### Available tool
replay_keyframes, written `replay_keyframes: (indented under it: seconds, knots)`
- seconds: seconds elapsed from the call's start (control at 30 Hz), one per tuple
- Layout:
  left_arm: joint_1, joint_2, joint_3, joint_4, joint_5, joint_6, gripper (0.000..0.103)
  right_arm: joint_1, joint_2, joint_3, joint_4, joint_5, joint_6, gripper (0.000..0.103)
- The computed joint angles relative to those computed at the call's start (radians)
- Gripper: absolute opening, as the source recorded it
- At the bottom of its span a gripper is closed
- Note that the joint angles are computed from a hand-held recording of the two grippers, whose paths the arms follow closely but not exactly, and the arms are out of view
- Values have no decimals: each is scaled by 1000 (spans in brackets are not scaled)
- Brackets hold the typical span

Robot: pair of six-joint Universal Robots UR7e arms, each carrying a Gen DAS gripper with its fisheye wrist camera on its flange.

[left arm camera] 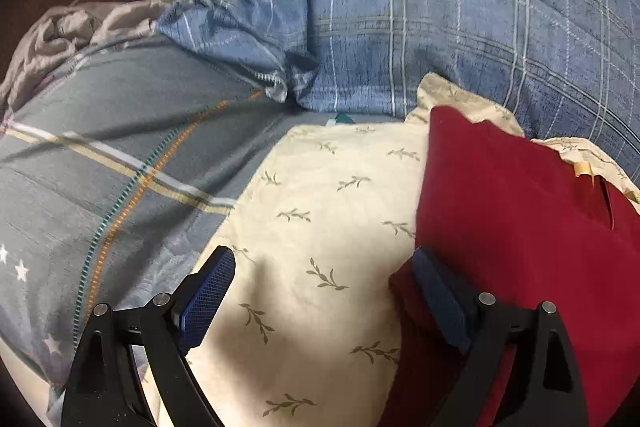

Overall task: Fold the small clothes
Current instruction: 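Move the right gripper to the cuff of the other sleeve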

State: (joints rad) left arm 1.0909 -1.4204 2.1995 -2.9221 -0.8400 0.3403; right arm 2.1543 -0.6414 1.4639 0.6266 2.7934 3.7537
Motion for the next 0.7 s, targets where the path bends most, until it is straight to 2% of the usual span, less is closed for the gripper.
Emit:
replay_keyframes:
  seconds: [0.03,0.1,0.13,0.2,0.27,0.33,0.43,0.6,0.7]
  knots:
    - [-6,-7,10,-15,-3,13,91,11,6,-5,-9,1,-14,20]
    - [-16,-29,29,-28,-16,32,91,38,16,-11,-73,-4,-89,34]
    - [-22,-40,38,-31,-22,36,91,42,29,-16,-84,-12,-106,36]
    - [-28,-61,52,-31,-33,44,91,27,70,-49,-27,-31,-72,37]
    - [-35,-81,62,-23,-39,50,91,-15,112,-72,82,-78,32,37]
    - [-38,-103,68,-9,-49,49,91,-18,92,-49,31,-79,40,37]
    - [-35,-131,68,8,-78,44,91,-8,58,-25,36,-126,116,38]
    - [-25,-149,58,47,-117,26,91,26,31,12,18,-82,155,48]
    - [-27,-156,59,66,-132,28,91,2,16,40,-5,-112,183,49]
